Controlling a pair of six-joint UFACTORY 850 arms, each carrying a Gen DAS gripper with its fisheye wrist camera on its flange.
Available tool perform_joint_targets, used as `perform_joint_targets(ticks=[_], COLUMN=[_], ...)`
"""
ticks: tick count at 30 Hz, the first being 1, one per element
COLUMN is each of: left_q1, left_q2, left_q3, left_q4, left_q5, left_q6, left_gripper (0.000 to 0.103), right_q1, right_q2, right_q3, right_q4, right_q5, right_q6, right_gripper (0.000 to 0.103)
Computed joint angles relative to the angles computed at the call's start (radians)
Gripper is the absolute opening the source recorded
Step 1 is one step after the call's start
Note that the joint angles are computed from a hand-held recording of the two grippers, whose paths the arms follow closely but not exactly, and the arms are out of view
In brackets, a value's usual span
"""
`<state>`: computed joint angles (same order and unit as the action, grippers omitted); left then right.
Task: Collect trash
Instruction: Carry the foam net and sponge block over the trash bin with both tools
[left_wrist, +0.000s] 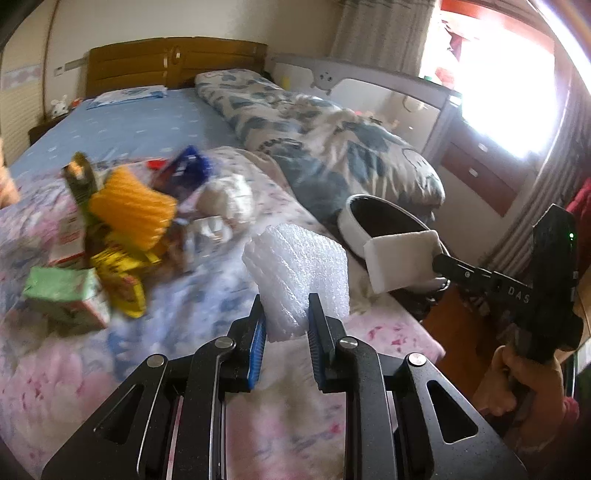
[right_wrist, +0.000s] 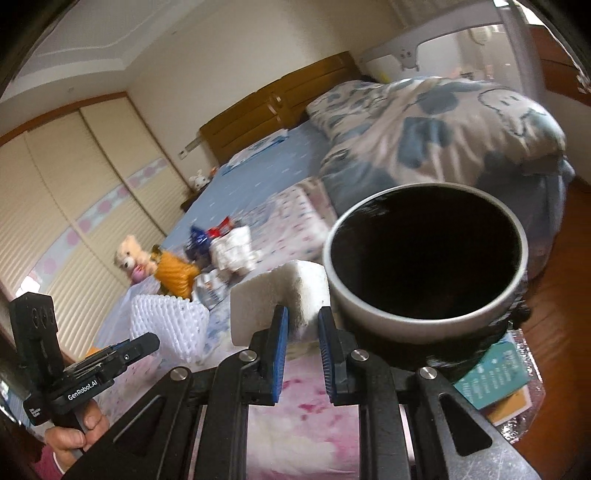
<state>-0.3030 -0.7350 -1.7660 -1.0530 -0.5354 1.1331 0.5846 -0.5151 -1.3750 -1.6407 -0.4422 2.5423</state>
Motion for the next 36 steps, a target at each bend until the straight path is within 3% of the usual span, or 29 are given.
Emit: perform_joint_targets(ticks=[19, 36], left_q1=[-0.112, -0.173], left_q2=[-0.128, -0.358], left_q3=[-0.233, -0.625], left_q4=[0.178, 0.399], left_q5=[-0.074, -0.217], left_q6=[-0.14, -0.396], left_gripper=[0.019, 0.019], right_q1=[-0.057, -0.119], right_q2=[0.128, 0.128], right_q3=[0.17, 0.172], right_q4=[0.014, 0.093], right_q5=[-0.106, -0.083], right_q6=[0.056, -0.051], right_gripper=[0.017, 0.017])
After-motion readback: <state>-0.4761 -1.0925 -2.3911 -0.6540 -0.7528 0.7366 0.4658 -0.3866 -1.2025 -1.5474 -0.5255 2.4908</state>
